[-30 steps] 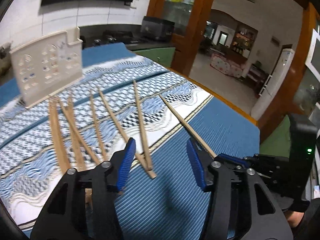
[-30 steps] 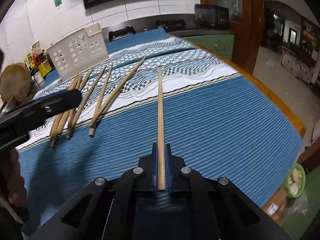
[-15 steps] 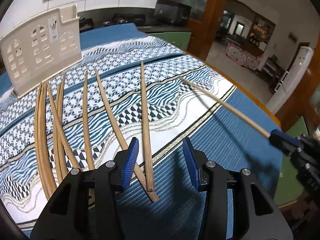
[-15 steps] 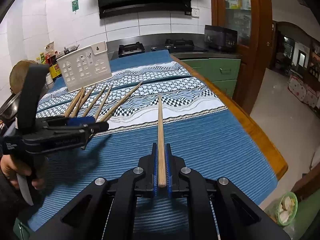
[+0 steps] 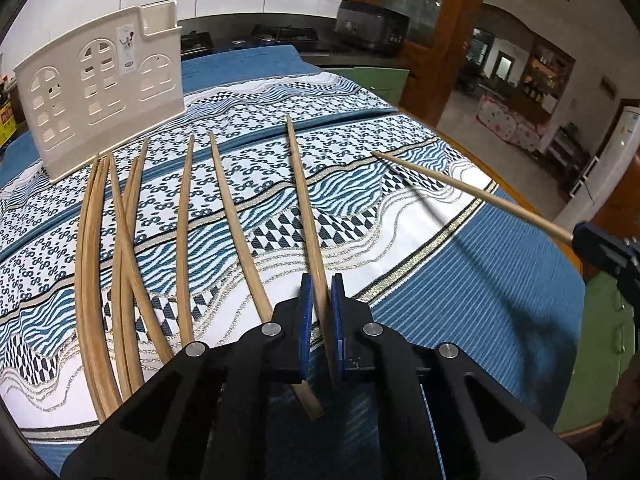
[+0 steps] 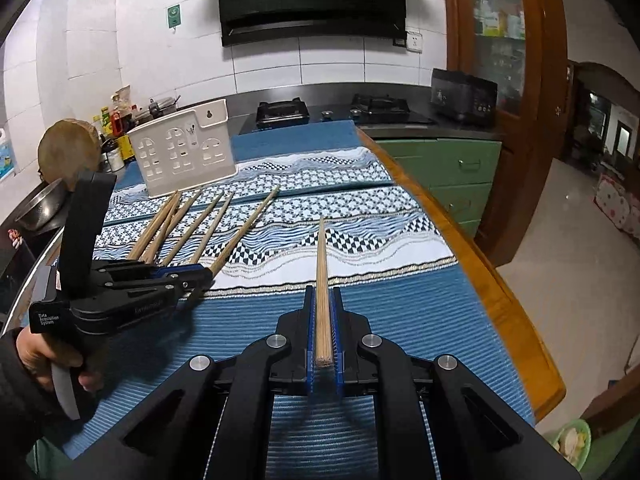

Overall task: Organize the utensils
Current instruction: 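Close the left gripper on a chopstick from the pile while right holds its chopstick, then carry both held chopsticks upright over the white holder and lower them in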

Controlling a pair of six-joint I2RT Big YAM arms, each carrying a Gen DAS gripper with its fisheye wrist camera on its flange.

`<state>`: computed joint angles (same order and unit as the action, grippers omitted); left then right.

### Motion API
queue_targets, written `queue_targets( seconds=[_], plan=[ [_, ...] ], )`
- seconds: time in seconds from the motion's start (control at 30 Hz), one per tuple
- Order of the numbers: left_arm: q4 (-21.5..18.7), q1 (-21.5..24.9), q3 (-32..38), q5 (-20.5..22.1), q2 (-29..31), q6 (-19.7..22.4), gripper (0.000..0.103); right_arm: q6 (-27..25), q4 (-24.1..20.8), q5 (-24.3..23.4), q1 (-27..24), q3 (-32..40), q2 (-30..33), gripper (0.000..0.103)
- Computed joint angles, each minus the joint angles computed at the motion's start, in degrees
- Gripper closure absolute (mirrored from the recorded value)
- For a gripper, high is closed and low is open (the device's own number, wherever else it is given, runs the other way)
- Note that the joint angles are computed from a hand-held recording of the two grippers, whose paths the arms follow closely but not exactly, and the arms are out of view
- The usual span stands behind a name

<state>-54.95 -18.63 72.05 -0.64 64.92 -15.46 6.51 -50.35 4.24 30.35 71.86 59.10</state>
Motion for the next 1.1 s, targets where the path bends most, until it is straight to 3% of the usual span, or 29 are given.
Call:
queue_targets(
  seconds=[0.27, 0.37, 0.57, 0.7, 0.87, 1.1],
  plan=[
    [-1.5, -1.7, 1.0, -3.2, 1.4, -3.7, 0.090, -0.3, 0.8, -1.3, -0.8, -0.6, -0.3, 0.096],
    [-2.1, -3.2, 1.7, -6.8, 2.1, -4.3, 0.090, -0.1, 0.9, -2.1, -1.1, -0.7, -0.1, 0.096],
    [-2.4, -2.8, 2.2, -7.5, 1.1, -6.0, 0.097, -1.9, 0.8, -4.1, -1.9, 1.2, 0.2, 0.096],
    [-2.7, -2.2, 3.7, -8.3, -1.4, -3.7, 0.097, -4.8, -0.6, -7.9, -3.7, 5.6, 2.1, 0.096],
    [-2.6, 1.0, 6.8, -6.3, -3.4, -2.1, 0.097, -8.3, -3.8, -11.3, -4.9, 14.1, 6.9, 0.096],
    [-4.0, 5.9, 12.9, -3.0, -2.9, 1.4, 0.097, -11.9, -12.5, -15.0, -4.8, 30.9, 16.8, 0.096]
  ],
)
